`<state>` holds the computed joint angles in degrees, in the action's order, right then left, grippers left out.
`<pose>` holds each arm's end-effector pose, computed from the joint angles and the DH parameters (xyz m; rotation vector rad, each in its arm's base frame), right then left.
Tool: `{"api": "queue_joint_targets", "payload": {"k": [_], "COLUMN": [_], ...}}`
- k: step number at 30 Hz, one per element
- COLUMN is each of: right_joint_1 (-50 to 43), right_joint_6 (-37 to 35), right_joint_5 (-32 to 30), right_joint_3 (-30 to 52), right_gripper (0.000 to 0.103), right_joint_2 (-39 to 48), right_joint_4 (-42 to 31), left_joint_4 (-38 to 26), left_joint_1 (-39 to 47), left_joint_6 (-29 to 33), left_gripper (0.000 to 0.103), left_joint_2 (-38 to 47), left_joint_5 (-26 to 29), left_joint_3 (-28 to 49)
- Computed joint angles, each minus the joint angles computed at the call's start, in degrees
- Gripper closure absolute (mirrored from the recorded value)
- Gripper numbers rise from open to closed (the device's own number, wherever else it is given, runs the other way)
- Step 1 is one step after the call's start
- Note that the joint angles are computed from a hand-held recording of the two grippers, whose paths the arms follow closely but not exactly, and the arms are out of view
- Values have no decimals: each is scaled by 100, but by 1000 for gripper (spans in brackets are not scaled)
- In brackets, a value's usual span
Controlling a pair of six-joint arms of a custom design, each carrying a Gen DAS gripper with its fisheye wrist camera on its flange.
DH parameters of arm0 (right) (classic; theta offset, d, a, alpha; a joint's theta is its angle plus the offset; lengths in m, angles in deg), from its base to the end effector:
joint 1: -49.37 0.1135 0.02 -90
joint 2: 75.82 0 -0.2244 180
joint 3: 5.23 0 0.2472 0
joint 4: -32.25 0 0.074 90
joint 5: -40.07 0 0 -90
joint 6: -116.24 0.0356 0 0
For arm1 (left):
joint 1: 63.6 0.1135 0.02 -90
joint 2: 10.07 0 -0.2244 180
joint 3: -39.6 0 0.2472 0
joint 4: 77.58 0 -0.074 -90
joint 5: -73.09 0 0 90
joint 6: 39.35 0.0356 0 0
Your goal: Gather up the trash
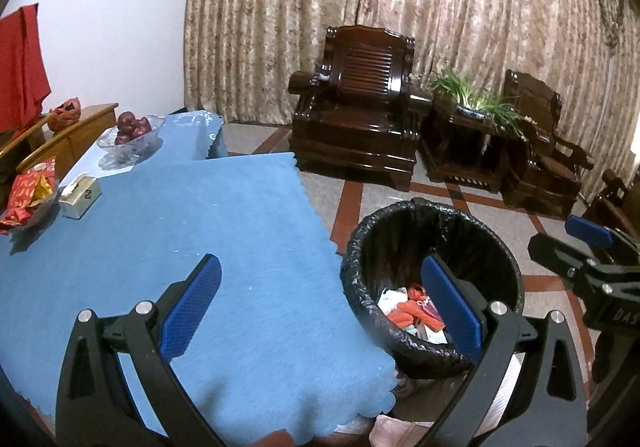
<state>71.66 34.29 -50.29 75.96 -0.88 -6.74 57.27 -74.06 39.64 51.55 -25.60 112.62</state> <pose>0.2771 0.1138 0.2978 -0.2713 2.1417 0.3149 0.2433 -0.0395 0.2991 -0.0977 2.1505 -0.0536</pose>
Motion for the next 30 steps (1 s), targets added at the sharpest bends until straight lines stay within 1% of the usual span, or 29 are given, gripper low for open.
{"api": "queue_joint_targets", "payload": {"k": [16,30], "right_joint_1": [291,356], "right_joint_6": [-5,-6], "right_joint_5": [185,230], "right_joint_3": [102,141], "right_gripper": [6,6], "right_joint_2": [-69,-75], "right_joint_4": [-73,-106], "left_joint_4": [-150,-164], "left_joint_1": [49,57], "left_joint_6": [25,11], "left_gripper": [6,6], "left_joint_2": [-499,-578], "left_joint_5": [-50,-73], "left_joint_3": [-115,-154]}}
